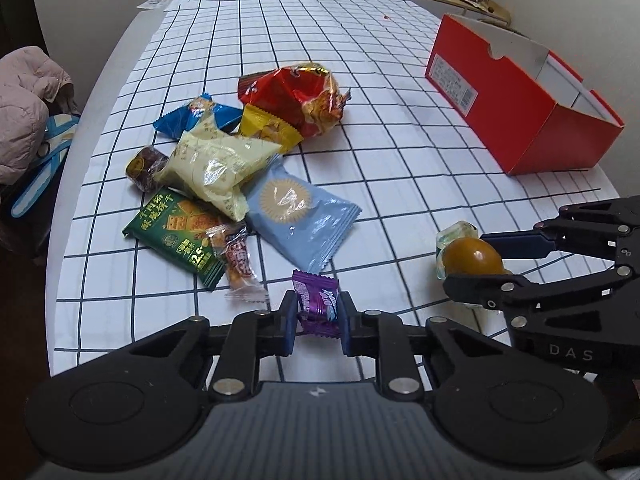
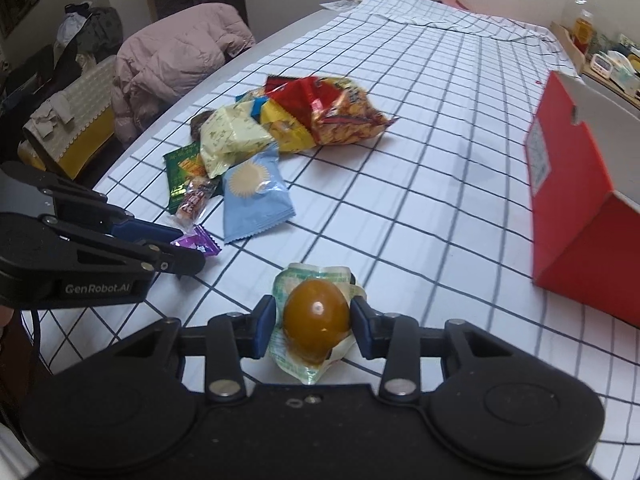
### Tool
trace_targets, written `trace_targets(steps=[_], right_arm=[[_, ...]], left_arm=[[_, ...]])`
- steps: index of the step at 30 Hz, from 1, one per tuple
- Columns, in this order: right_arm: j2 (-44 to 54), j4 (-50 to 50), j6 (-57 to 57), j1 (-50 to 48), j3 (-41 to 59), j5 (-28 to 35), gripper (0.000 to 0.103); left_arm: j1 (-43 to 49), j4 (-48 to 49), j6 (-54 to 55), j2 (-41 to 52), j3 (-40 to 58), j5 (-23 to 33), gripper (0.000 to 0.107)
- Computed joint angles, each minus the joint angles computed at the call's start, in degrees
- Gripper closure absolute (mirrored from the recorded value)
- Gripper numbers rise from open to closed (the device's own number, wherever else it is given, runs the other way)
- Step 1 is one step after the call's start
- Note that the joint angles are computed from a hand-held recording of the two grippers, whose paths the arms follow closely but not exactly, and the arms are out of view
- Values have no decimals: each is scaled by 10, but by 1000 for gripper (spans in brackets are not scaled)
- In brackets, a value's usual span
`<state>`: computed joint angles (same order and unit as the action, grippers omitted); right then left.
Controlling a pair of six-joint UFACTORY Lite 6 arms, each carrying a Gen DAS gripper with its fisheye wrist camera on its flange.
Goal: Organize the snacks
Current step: 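Carry candy and egg into the red shoebox and open both tools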
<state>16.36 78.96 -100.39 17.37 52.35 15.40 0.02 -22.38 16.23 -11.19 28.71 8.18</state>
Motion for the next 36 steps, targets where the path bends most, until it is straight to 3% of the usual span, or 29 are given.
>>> trace_targets(steps=[4,7,16,26,36], right_arm=[[-37,-42,40,-25,-8,18,64],[-60,-69,67,-41,-5,30,64],[-90,-177,191,-95,48,63,64],[-59,-209,220,-174,163,109,64],[46,-239,237,-241,315,129,64]], left_arm=[[-21,85,-89,-17,15,8,87],[-31,86,-96,-25,37,23,87],[-79,212,-230,-8,147,57,87],[-144,299,-321,110,344,88,87],[-224,359,-379,290,582,134,87]])
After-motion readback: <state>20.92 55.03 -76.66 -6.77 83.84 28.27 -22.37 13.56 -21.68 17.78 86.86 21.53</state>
